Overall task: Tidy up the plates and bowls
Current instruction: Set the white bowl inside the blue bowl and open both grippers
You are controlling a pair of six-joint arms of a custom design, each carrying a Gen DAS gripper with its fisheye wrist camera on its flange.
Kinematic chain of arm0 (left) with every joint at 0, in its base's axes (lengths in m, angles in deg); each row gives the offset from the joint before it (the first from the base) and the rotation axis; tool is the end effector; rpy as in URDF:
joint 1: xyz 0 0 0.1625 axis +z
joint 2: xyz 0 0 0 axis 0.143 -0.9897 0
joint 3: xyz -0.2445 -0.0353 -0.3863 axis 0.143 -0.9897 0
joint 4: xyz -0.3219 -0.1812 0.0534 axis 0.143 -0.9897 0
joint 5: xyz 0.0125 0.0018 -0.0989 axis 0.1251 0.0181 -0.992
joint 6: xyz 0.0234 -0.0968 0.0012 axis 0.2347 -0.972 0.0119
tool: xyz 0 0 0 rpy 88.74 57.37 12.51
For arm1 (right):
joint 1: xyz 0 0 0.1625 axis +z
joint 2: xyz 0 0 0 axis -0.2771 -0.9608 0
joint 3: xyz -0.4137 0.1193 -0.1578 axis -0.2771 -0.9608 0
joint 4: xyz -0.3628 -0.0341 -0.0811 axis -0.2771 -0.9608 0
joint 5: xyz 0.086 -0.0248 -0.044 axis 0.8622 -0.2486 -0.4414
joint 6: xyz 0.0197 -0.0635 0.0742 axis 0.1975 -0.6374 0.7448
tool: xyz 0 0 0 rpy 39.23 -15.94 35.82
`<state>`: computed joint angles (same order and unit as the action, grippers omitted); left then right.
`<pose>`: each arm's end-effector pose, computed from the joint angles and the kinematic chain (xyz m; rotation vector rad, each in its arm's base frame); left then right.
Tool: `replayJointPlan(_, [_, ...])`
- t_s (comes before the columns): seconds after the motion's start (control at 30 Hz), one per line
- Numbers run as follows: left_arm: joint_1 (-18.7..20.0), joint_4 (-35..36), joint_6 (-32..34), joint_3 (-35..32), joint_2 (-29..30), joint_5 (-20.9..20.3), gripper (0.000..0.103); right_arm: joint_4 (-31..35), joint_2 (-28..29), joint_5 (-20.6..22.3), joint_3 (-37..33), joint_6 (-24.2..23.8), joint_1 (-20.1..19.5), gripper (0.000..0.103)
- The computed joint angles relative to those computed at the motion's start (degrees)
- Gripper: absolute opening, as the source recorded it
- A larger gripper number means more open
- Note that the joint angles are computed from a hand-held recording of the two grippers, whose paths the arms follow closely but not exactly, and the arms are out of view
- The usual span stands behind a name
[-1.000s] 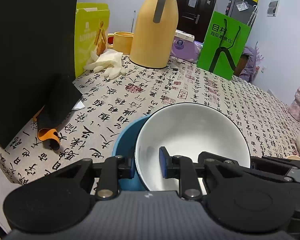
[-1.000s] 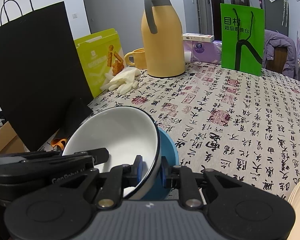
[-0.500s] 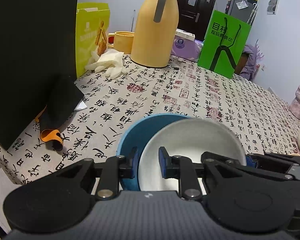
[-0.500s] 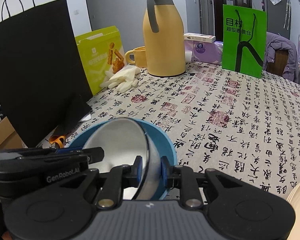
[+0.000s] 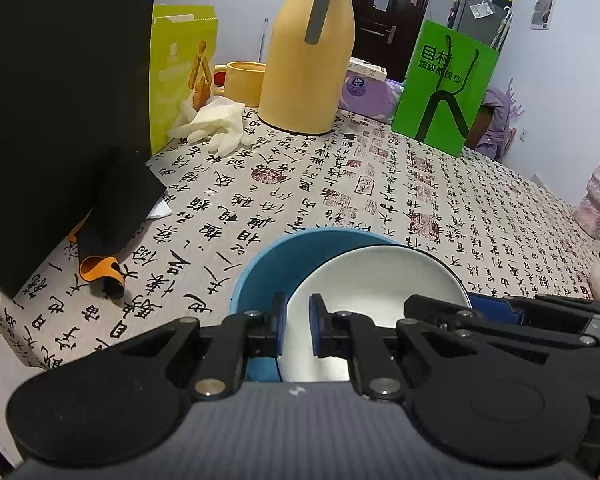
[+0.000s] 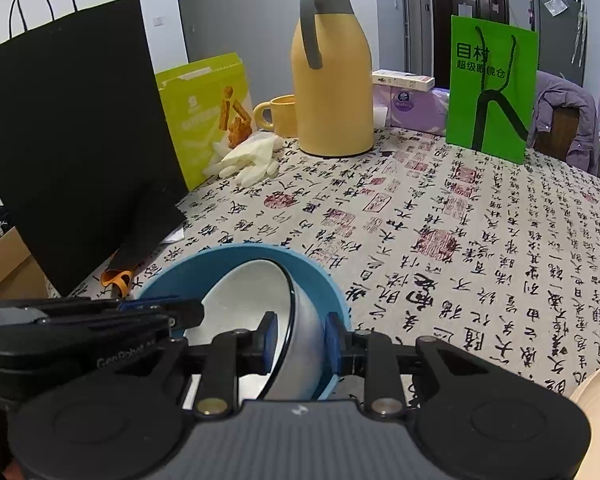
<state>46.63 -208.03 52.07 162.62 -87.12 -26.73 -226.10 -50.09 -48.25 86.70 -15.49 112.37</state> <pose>-0.1952 -0.6553 0.0839 0.0522 2.2310 -1.1303 0.1909 -0.7420 0.1039 0.9332 -2.4696 0.7175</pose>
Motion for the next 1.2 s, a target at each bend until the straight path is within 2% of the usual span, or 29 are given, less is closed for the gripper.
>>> replayJointPlan(0.3, [0.09, 0.34, -0.76, 0.14, -0.21, 0.27, 0.012, -0.71, -0.72, 0.65, 0.8, -0.27, 0.03, 0.024])
replayJointPlan(0.57, [0.28, 1.49, -2.13, 0.29, -0.67, 0.21, 0.013, -0.97, -1.07, 0.47, 1.22, -0.44, -0.07, 0.015])
replayJointPlan(0.73, [0.19, 0.55, -1.17, 0.29, -0.56, 0.35, 0.013, -1.89, -0.53, 0.55, 1.06, 0.9, -0.29, 0.011])
replayJointPlan(0.87, [0.12, -0.65, -0.17, 0.36, -0.54, 0.57, 0.013, 1.69, -0.14, 0.84, -0.24, 3.73, -0.72, 0.007])
replayJointPlan(1.03, [0.17, -0.82, -0.28, 0.55, -0.86, 0.81, 0.013, -0.39, 0.65, -0.06, -0.01, 1.48, -0.27, 0.007])
replayJointPlan(1.1, [0.11, -1.54, 0.19, 0.73, -0.97, 0.55, 0.013, 0.04, 0.7, 0.26, -0.27, 1.95, -0.31, 0.008])
replayJointPlan(1.2, [-0.1, -3.49, 1.33, 1.01, -0.98, 0.37, 0.013, 0.85, 0.48, 1.42, -0.6, 3.28, -0.53, 0.018])
